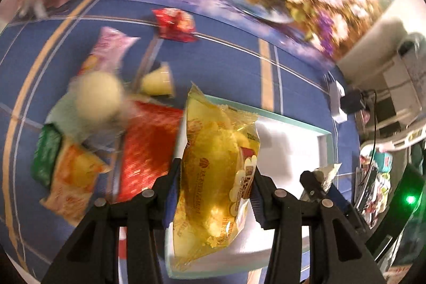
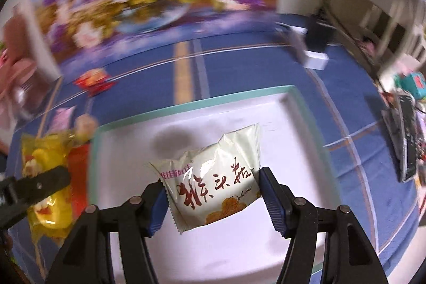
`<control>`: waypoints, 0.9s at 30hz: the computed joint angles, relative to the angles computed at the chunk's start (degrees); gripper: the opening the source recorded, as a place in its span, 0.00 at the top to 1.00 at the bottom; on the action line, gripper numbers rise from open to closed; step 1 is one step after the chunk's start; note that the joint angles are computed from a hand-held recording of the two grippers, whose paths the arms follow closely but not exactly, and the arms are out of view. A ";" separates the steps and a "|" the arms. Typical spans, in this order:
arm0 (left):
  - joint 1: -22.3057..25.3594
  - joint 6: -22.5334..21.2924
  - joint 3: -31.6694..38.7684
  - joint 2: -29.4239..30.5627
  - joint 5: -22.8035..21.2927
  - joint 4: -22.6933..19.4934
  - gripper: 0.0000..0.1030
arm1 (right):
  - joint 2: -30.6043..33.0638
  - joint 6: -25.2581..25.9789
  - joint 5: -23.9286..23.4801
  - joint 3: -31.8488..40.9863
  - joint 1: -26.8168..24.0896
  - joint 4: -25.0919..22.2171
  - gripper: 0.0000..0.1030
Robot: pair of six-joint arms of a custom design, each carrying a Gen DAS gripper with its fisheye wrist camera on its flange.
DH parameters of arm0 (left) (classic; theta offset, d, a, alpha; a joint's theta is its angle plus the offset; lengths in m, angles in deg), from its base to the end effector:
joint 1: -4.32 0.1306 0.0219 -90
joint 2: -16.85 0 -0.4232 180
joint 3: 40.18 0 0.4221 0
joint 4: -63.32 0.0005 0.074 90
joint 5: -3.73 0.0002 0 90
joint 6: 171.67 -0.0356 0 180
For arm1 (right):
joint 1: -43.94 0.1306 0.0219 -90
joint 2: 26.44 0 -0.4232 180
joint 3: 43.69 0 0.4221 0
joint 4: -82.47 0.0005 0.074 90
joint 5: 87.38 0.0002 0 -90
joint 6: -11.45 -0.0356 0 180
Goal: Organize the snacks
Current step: 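Place the yellow bag in the tray with the left tool while the right tool places the white packet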
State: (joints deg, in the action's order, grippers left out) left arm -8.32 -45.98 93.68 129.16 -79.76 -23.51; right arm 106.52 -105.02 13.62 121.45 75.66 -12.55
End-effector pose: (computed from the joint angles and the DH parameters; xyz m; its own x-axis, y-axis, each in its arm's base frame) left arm 0.6047 -0.1403 0.5777 -0.8737 -0.3981 -0.2796 -0.3029 0.8949 -0.3276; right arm 0.6138 0.3708 0.5681 -0.8745 -0.0262 -0.4843 -0.0583 0.9970 0.0515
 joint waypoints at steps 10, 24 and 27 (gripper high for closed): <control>-2.48 -2.03 7.78 7.45 0.24 -1.05 0.54 | 0.22 -2.47 0.75 -1.59 -3.79 -0.49 0.35; -3.72 -3.83 10.59 8.91 -2.09 -1.50 0.50 | 1.18 -1.34 0.13 -0.76 -3.62 -1.57 0.34; -3.79 -4.14 11.55 9.04 -3.08 -2.07 0.37 | 1.27 -0.66 0.12 -0.56 -3.38 -1.59 0.32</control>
